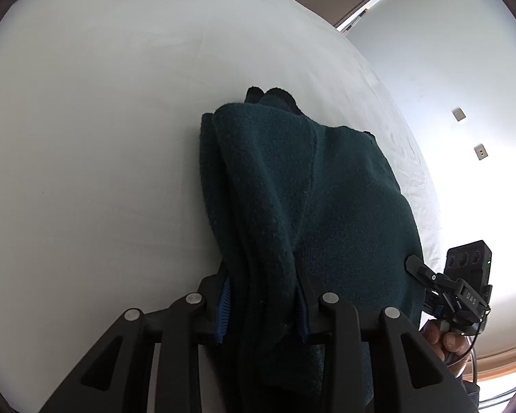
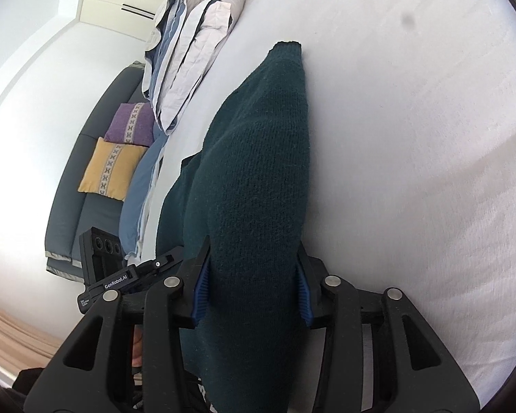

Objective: Fold small clothes
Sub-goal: 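Lift the sweater end with both grippers and fold it over the rest, then lay the fold down, open both grippers and pull them back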

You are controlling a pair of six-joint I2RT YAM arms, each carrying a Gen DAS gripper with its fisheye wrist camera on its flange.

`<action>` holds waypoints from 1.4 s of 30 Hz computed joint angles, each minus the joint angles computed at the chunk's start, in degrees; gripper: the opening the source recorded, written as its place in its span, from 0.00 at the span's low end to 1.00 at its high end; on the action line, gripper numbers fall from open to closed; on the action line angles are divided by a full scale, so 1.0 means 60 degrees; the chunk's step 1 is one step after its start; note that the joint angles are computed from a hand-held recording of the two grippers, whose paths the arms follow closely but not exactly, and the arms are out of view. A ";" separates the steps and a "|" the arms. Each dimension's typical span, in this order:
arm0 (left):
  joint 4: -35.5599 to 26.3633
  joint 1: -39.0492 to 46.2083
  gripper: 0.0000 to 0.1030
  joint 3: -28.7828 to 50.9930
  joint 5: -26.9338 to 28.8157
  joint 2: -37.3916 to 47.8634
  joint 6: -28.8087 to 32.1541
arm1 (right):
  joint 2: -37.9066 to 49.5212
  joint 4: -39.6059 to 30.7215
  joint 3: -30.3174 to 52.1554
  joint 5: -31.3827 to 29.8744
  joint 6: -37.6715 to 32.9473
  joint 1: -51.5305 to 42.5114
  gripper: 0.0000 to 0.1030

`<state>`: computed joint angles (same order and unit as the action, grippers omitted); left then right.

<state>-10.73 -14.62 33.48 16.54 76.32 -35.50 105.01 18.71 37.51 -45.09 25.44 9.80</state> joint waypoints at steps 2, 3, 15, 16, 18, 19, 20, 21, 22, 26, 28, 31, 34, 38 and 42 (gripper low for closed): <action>0.0050 0.0039 0.33 -0.0129 0.0022 -0.0132 -0.0047 | 0.0013 -0.0453 0.0377 0.0169 -0.0151 0.0081 0.38; 0.0092 -0.0019 0.32 -0.0192 -0.0003 -0.0200 -0.0141 | -0.0148 -0.0701 0.0393 0.0311 -0.0303 0.0108 0.38; 0.0707 -0.0024 0.32 -0.0878 -0.0158 -0.0577 -0.0558 | 0.0671 -0.1855 0.1666 -0.0122 -0.1216 -0.0218 0.38; 0.0674 -0.0093 0.32 -0.0865 -0.0281 -0.0585 -0.0566 | 0.0681 -0.1897 0.1688 -0.0242 -0.1307 -0.0266 0.38; 0.0663 -0.0115 0.33 -0.0856 -0.0335 -0.0582 -0.0628 | 0.0586 -0.2250 0.1871 0.0037 -0.1540 -0.0089 0.39; 0.0647 -0.0114 0.34 -0.0851 -0.0351 -0.0593 -0.0641 | 0.0566 -0.2446 0.1996 0.0178 -0.1596 -0.0021 0.40; 0.0562 -0.0150 0.34 -0.0820 -0.0437 -0.0639 -0.0638 | 0.0500 -0.2533 0.2015 0.0224 -0.1571 -0.0018 0.41; 0.0429 -0.0241 0.37 -0.0777 -0.0630 -0.0726 -0.0645 | 0.0414 -0.2526 0.1974 0.0287 -0.1530 -0.0018 0.42; 0.0271 -0.0350 0.38 -0.0720 -0.0843 -0.0810 -0.0680 | 0.0294 -0.2446 0.1871 0.0399 -0.1477 -0.0007 0.45; -0.1116 -0.1067 0.50 -0.0211 -0.2379 -0.1500 -0.0880 | -0.0633 -0.2218 0.1178 0.1228 -0.1307 0.0106 0.46; -0.1883 -0.1748 0.55 0.0143 -0.3589 -0.1910 -0.0837 | -0.1439 -0.2063 0.0597 0.1749 -0.1308 0.0124 0.46; -0.3081 -0.3123 0.77 0.0817 -0.5949 -0.2279 -0.1033 | -0.2705 -0.2053 -0.0203 0.2564 -0.1269 0.0133 0.46; -0.4043 -0.4561 0.95 0.1314 -0.8350 -0.2472 -0.1662 | -0.4188 -0.2258 -0.0940 0.4053 -0.1351 0.0634 0.53; -0.6223 -0.6838 1.00 0.2456 -1.1979 -0.1975 -0.3416 | -0.6519 -0.2563 -0.1834 0.5928 -0.1535 0.1369 0.76; -1.0418 -0.8378 1.00 0.4176 -1.4297 -0.0574 -0.6831 | -0.8207 -0.3071 -0.1998 0.8271 -0.1915 0.2567 0.91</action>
